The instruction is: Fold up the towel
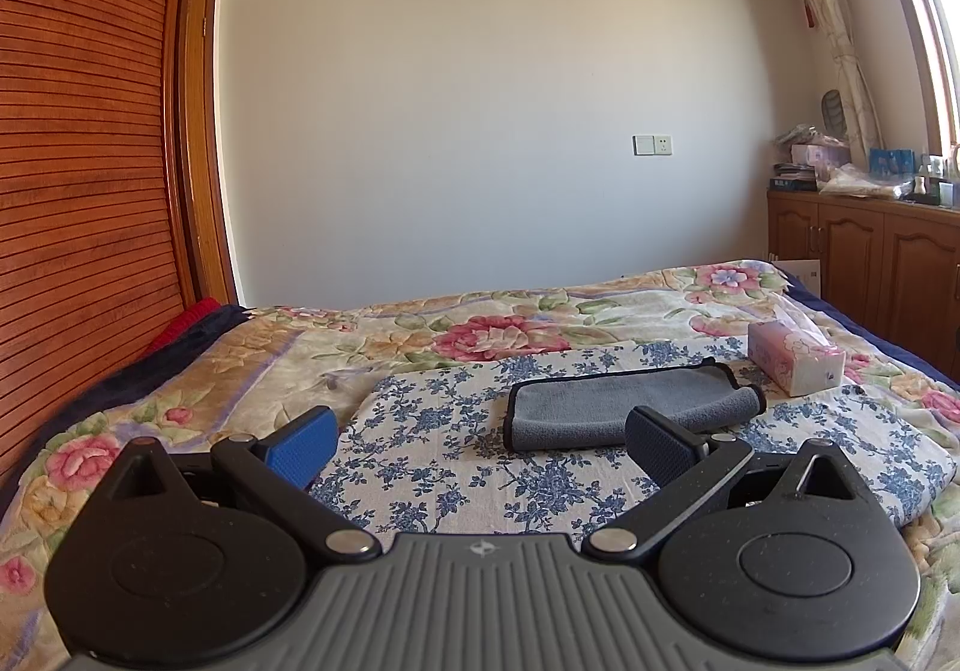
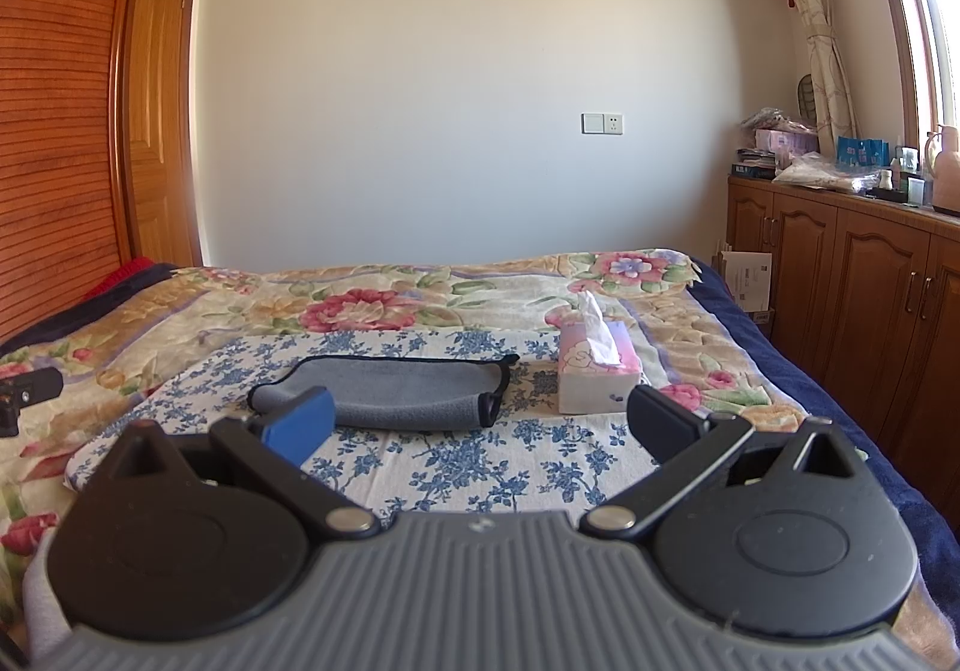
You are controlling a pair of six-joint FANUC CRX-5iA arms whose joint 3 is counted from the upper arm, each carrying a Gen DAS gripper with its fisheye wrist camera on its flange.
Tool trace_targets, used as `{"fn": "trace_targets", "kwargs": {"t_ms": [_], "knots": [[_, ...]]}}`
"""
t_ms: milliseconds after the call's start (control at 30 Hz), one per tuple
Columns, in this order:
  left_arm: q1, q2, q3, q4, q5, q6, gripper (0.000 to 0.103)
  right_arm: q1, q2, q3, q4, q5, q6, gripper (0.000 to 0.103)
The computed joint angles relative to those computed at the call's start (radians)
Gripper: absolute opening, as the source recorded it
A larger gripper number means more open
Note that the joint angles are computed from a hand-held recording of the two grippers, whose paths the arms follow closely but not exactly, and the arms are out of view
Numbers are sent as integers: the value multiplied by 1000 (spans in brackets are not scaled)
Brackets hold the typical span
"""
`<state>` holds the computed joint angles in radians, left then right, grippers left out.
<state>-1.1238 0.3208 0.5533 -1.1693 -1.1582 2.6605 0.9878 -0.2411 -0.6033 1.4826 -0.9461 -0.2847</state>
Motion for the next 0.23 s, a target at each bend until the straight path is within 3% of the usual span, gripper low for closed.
{"fn": "trace_targets", "kwargs": {"t_ms": [233], "knots": [[-1, 2, 2, 0, -2, 0, 103, 0, 0, 0, 0, -1, -1, 103]]}}
